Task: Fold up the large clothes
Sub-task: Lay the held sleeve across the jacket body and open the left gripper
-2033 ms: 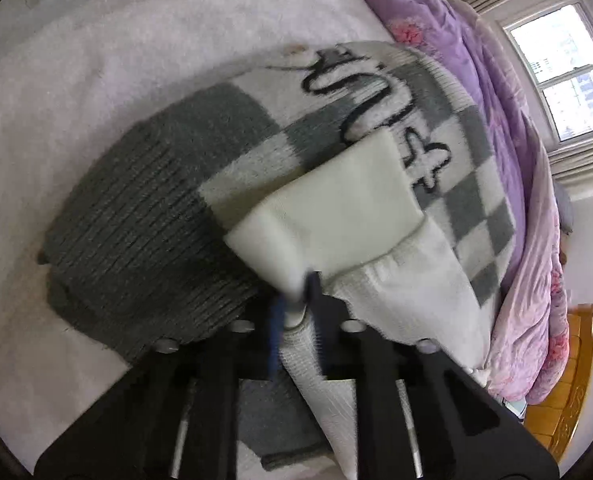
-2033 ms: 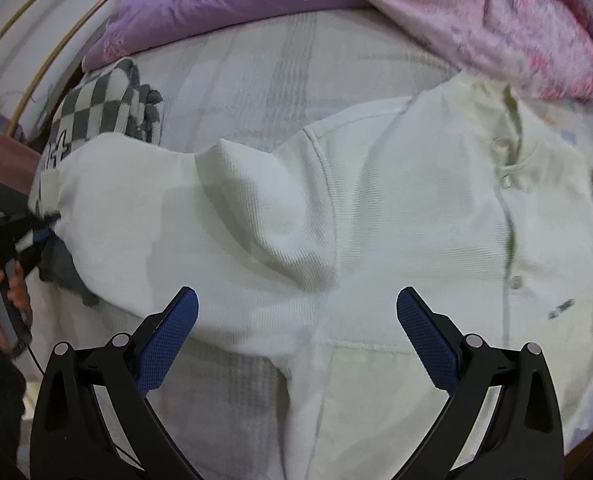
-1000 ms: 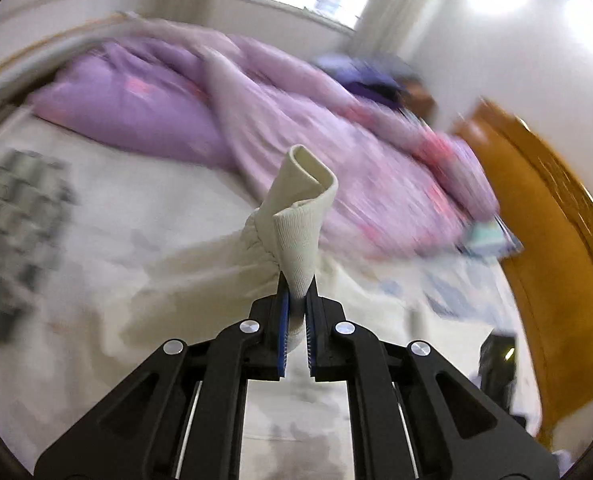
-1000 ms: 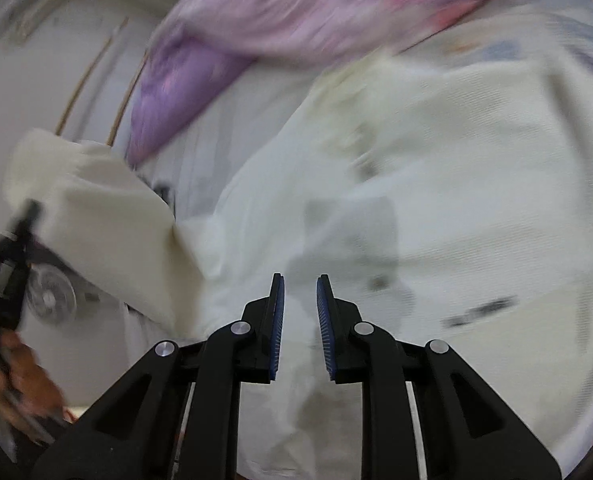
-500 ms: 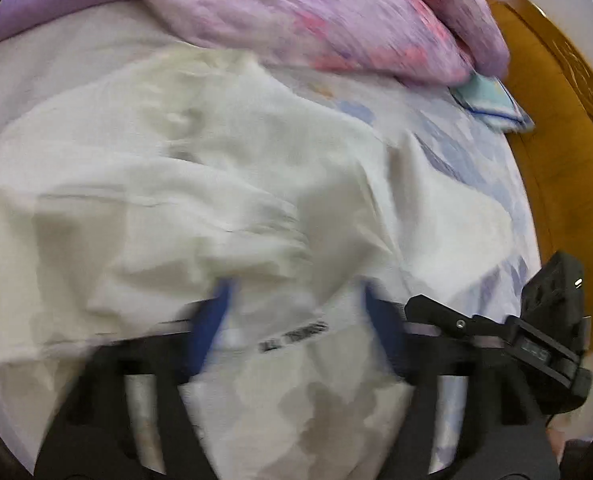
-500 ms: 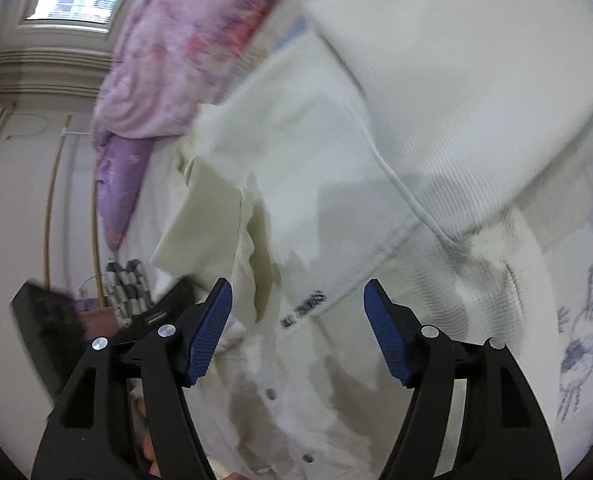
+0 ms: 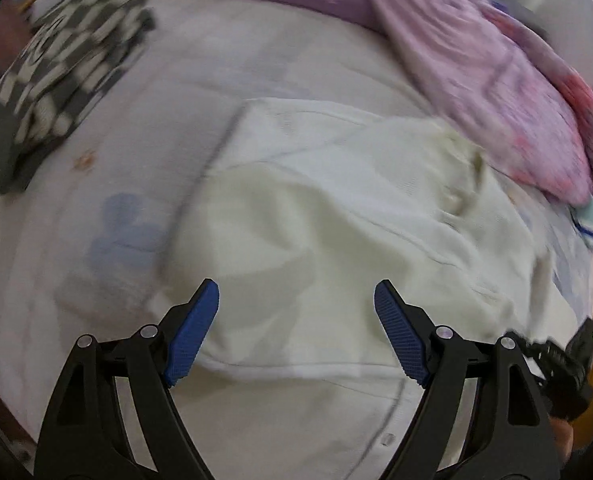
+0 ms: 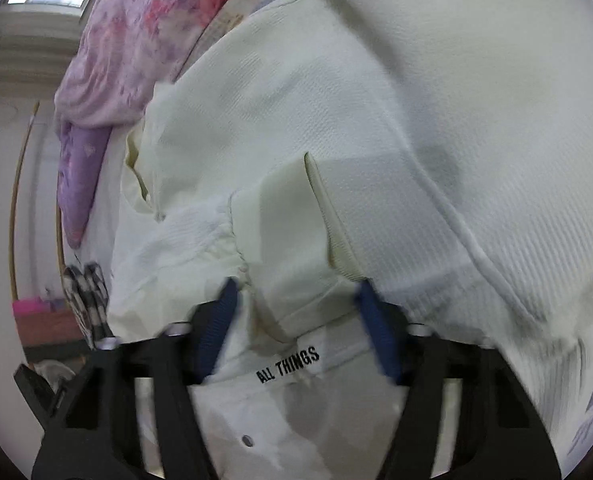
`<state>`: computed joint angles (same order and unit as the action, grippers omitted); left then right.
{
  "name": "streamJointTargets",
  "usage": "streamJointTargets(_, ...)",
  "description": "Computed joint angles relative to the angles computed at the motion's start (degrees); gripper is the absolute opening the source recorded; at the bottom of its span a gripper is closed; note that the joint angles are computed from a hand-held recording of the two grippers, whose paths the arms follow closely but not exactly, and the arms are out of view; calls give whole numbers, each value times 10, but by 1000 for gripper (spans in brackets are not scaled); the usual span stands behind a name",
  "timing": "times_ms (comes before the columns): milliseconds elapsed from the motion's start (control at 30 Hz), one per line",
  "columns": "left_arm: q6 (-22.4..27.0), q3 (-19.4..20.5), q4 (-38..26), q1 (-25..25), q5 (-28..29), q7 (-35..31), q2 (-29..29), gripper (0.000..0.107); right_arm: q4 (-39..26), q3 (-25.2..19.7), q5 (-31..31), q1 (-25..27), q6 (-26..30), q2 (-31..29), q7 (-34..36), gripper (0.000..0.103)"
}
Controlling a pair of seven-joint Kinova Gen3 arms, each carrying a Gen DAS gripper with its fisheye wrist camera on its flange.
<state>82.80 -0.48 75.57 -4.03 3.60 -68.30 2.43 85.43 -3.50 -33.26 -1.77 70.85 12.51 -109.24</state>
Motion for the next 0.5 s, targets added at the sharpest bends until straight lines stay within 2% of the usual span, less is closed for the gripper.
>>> streamJointTargets(33,6,-4,1,-3,-5,5,1,81,-11,-1,1,0,4,2,17,15)
streamJointTargets(100,12,-9,3,-11,-7,4,2,81,-20,1,18,-1,2,-14,40,11)
streamJointTargets(233,4,-3,6,-8,-15,2,1,81,-26,19,31,17,-16,-54,61,11)
streamJointTargets(333,13,8,1,8,-38,18,13,81,-14,45,69,17,-18,-66,34,11)
streamJointTargets(400,27,10,-3,14,-35,18,25,81,-12,50,73,28,13,-44,24,12)
streamJointTargets(433,31,12,-4,19,-37,22,30,81,-11,37,61,47,30,-28,21,16)
streamJointTargets(500,33,15,-4,28,-42,30,33,81,9,43,40,56,37,-17,21,16)
